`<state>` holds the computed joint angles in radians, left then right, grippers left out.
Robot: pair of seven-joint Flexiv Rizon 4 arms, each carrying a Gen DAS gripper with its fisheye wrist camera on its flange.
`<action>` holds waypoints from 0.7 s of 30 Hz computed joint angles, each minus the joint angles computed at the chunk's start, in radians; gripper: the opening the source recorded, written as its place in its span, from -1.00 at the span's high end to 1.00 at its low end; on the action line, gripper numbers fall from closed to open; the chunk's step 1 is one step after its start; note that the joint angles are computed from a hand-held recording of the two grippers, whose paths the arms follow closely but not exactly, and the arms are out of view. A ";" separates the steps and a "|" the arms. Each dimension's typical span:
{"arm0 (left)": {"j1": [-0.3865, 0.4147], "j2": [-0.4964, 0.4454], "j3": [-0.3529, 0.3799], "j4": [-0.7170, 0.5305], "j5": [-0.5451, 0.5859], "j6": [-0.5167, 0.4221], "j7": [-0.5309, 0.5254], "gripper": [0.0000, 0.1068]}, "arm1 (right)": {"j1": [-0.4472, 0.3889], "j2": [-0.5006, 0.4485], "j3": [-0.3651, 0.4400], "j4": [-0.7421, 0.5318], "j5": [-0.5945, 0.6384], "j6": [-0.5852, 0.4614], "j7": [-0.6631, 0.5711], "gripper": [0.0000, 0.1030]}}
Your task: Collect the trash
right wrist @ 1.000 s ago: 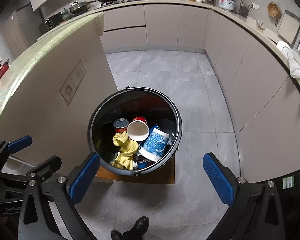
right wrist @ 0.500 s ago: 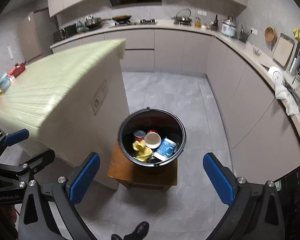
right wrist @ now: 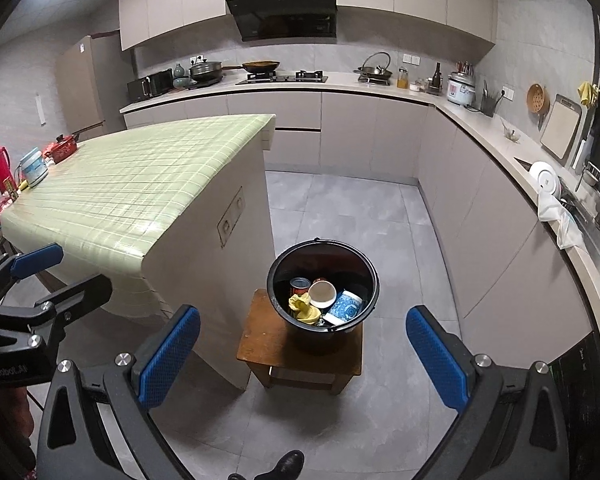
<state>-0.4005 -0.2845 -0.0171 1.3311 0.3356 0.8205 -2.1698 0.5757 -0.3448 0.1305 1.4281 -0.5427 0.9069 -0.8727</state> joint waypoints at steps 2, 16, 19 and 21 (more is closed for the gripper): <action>0.001 -0.002 0.002 -0.002 0.003 -0.001 -0.003 -0.84 | 0.001 0.003 0.001 0.000 -0.001 0.001 0.000 -1.00; 0.002 0.018 0.001 0.012 0.024 0.003 -0.031 -0.84 | -0.001 -0.003 -0.001 -0.008 0.003 0.018 -0.013 -1.00; 0.004 0.018 0.000 0.008 0.025 -0.003 -0.031 -0.84 | 0.002 -0.006 -0.005 -0.010 -0.006 0.022 -0.011 -1.00; 0.006 0.019 0.000 0.007 0.025 -0.003 -0.029 -0.84 | 0.003 -0.011 -0.005 -0.018 -0.004 0.021 -0.013 -1.00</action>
